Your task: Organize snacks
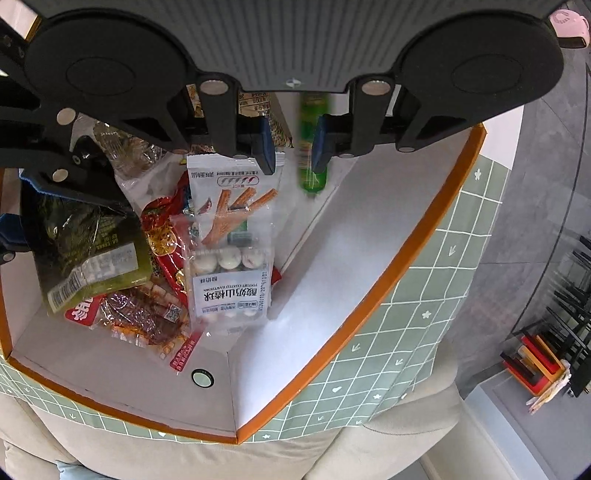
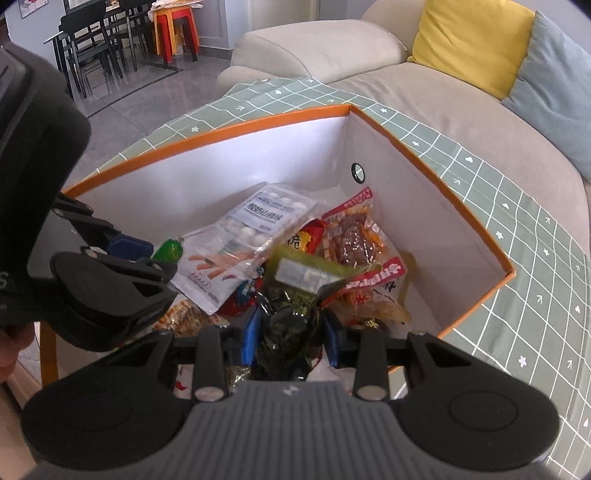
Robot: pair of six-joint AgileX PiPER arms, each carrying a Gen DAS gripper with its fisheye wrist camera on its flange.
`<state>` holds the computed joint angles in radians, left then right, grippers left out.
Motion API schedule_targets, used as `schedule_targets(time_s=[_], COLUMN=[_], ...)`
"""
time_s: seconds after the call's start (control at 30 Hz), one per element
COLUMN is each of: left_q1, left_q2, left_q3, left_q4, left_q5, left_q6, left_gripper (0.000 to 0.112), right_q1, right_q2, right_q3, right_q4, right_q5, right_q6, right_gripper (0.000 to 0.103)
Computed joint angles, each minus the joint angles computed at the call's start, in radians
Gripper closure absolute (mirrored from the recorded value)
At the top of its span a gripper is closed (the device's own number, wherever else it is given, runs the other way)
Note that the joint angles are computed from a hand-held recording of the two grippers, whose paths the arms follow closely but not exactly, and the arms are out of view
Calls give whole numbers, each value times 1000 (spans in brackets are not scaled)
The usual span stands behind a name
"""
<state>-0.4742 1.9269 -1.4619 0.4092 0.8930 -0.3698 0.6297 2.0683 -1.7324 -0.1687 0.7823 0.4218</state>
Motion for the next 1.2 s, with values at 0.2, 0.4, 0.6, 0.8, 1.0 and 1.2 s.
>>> schedule_targets(time_s=[0.2, 0.4, 0.6, 0.8, 1.0, 1.2], left_q1=[-7, -21, -44, -121, -231, -300], left_q2=[-37, -117, -223, -330, -407, -475], left_q3=[40, 115, 200, 267, 327, 362], left_q4=[35, 92, 161, 300, 518, 575], left_q5=[-43, -156, -291, -354, -318, -268], left_q6=[-55, -153, -298, -506, -789, -858], left_gripper=[54, 45, 45, 45, 45, 45], right_q1=[12, 26, 34, 59, 88, 139], right_q2=[-44, -126, -290, -454, -601, -711], right_q3=[54, 144, 316, 465, 577, 649], right_q4=[-74, -188, -353, -579, -696, -761], right_q5=[-35, -82, -187, -199, -169, -105], right_q6=[61, 190, 396, 666, 826, 913], right_gripper=[60, 44, 35, 28, 22, 14])
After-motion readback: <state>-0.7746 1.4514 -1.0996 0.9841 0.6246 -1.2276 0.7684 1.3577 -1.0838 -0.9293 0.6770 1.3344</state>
